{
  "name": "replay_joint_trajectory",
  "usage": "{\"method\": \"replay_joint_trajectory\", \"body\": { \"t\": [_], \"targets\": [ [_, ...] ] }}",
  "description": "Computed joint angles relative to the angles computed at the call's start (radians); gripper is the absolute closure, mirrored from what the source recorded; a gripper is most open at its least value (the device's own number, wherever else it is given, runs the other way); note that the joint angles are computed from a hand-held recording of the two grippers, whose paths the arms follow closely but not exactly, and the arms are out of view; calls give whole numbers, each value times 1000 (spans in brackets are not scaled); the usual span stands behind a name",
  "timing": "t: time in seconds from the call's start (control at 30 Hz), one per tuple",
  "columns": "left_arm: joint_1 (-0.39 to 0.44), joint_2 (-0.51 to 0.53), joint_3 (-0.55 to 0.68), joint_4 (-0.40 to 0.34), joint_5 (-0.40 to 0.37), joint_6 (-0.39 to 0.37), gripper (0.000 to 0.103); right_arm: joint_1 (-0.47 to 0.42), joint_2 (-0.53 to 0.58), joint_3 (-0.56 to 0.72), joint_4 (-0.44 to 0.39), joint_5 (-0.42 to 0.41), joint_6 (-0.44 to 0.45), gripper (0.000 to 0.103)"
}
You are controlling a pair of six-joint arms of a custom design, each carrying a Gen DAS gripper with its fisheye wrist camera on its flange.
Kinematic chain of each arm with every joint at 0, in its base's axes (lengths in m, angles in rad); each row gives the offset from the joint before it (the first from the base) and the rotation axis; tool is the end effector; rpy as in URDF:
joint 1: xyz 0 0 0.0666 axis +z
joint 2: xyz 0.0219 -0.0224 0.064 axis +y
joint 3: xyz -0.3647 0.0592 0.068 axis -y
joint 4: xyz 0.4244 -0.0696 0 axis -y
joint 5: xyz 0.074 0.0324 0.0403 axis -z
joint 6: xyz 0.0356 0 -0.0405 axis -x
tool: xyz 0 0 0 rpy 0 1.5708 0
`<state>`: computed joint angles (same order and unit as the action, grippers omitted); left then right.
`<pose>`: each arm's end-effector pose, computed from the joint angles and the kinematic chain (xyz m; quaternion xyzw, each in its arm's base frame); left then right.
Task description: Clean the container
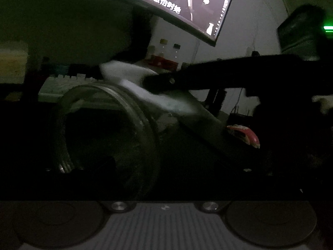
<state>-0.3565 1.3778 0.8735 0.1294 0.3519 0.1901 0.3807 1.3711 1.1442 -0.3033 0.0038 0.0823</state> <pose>0.4549 -0.1829 0.2570 0.1658 0.8027 -0.2889 0.4946 0.4868 0.1943 0.3505 -0.1982 0.8447 0.0723 0.4919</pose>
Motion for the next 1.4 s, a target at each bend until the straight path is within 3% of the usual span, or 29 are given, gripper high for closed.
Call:
{"method": "replay_joint_trajectory", "body": {
  "t": [0.07, 0.2, 0.33, 0.47, 0.53, 0.57, 0.63, 0.73, 0.8, 0.9, 0.93, 1.07, 1.17, 1.2, 1.33, 1.4],
  "targets": [
    [6, 4, 4, 2, 11, 11, 0, 0, 10, 9, -3, 19, -42, 95],
    [5, 8, 11, -5, 4, 15, 0, 18, -26, -37, 46, -167, 35, 95],
    [3, 8, 12, -9, -3, -1, 0, 9, -25, -26, 22, -201, 39, 95],
    [6, 7, 11, -8, 1, 3, 0, 6, 21, 21, -6, 22, -15, 94],
    [6, 10, 12, -7, -2, 2, 0, 15, 12, 6, 13, 35, 14, 94],
    [5, 11, 13, -6, -4, 0, 0, 22, -1, -11, 30, 24, 42, 94],
    [3, 15, 15, -4, -8, -5, 0, 27, -33, -42, 43, -86, 67, 94],
    [-1, 18, 16, 0, -18, -15, 0, 23, -57, -48, 7, -226, 80, 94],
    [-4, 18, 15, -1, -26, -23, 0, 21, -51, -31, -21, -185, 69, 94],
    [-5, 18, 9, 11, -43, -27, 0, 33, -12, 11, -43, 24, 47, 93],
    [-7, 19, 8, 15, -60, -26, 0, 29, 1, 24, -49, 53, 28, 93],
    [0, 22, 9, 22, -59, -1, 0, 12, 30, 57, -65, 18, 2, 93],
    [1, 24, 10, 24, -63, 3, 0, 8, 15, 40, -51, -126, 24, 94],
    [1, 24, 9, 24, -63, 2, 0, 8, 16, 41, -50, -130, 24, 94],
    [0, 22, 10, 21, -66, 4, 0, 9, 34, 57, -50, -97, 10, 94],
    [1, 23, 11, 22, -63, 9, 0, 21, 59, 68, -38, 56, 20, 94]
  ]
}}
